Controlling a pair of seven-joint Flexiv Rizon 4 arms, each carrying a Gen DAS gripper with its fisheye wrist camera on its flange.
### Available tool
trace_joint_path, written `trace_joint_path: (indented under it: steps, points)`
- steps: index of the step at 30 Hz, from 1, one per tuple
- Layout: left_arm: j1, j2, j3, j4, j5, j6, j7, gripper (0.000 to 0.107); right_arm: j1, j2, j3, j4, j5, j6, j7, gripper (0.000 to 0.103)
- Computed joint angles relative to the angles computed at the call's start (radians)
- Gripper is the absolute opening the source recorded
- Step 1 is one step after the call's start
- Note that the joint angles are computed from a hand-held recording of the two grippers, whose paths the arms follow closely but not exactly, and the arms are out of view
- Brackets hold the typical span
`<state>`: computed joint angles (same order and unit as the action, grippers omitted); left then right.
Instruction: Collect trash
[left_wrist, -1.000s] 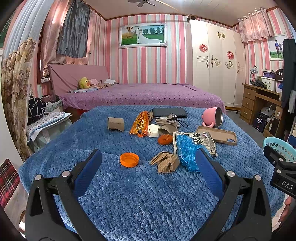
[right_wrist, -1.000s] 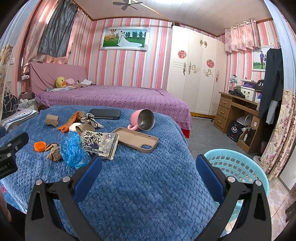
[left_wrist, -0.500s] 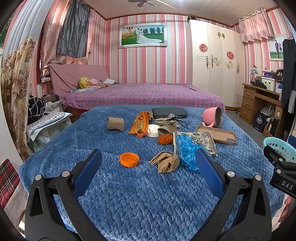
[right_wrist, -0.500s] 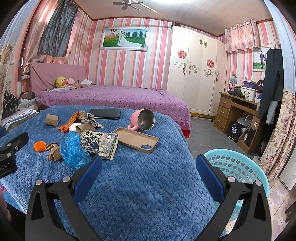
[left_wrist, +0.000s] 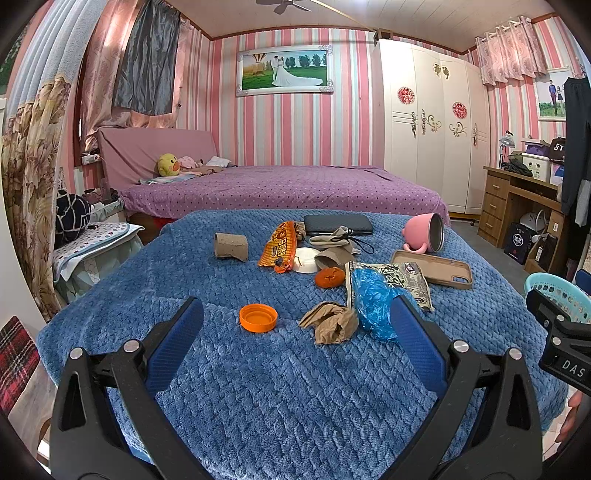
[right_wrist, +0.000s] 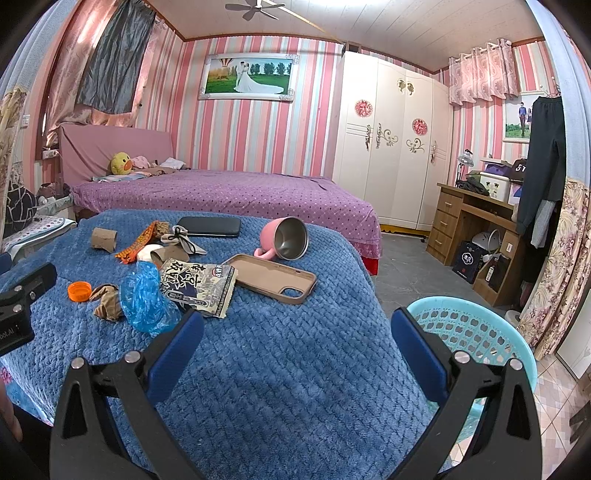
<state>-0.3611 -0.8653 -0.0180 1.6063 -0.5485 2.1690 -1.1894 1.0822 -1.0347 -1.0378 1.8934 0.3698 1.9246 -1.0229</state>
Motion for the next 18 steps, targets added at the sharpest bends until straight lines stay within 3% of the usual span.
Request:
trace_joint_path:
  steps: [18]
  points:
    - [-0.004, -0.011, 0.002, -0.006, -0.003, -0.006, -0.005, 0.098, 0.002, 0.009, -0.001, 0.005, -0.001, -0.001, -0.005, 0.099]
